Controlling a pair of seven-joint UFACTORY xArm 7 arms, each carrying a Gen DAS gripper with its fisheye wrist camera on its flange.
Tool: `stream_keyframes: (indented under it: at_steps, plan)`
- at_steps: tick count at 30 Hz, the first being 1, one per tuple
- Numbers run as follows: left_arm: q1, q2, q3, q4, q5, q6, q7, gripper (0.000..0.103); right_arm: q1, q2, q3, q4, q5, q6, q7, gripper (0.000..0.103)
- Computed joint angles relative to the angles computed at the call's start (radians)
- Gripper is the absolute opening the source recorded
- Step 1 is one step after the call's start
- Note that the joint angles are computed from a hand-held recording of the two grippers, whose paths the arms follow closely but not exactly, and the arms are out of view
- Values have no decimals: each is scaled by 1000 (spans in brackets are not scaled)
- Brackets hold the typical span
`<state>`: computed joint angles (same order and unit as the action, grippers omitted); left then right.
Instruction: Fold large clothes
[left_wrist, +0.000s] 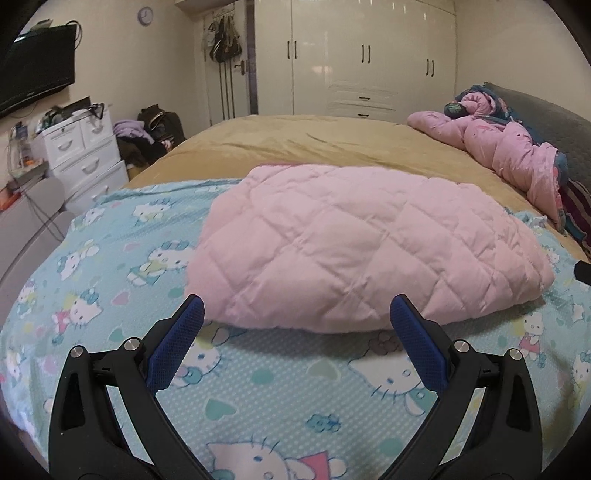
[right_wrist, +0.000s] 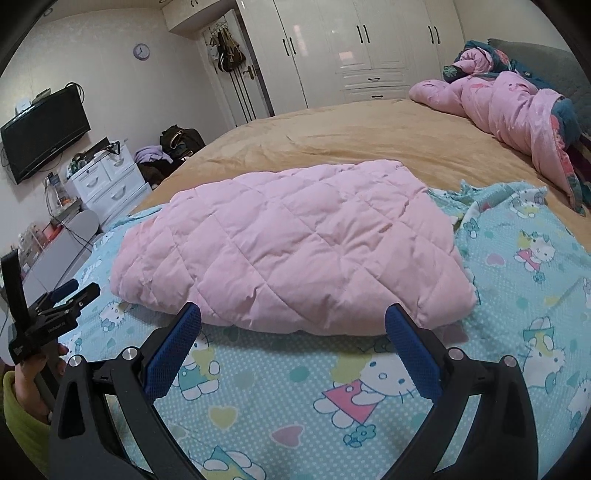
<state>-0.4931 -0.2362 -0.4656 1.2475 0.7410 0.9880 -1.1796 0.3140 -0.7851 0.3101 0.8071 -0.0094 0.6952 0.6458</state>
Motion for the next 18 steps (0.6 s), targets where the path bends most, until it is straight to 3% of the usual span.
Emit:
stream_keyframes:
  at_steps: [8, 18]
  plan:
    - [21, -64, 24, -90, -101, -24, 4, 95, 15, -44, -9, -68, 30, 29, 35, 99]
    - [61, -89, 64, -184, -252, -173, 6, 95, 25, -43, -52, -167, 92, -4, 94, 99]
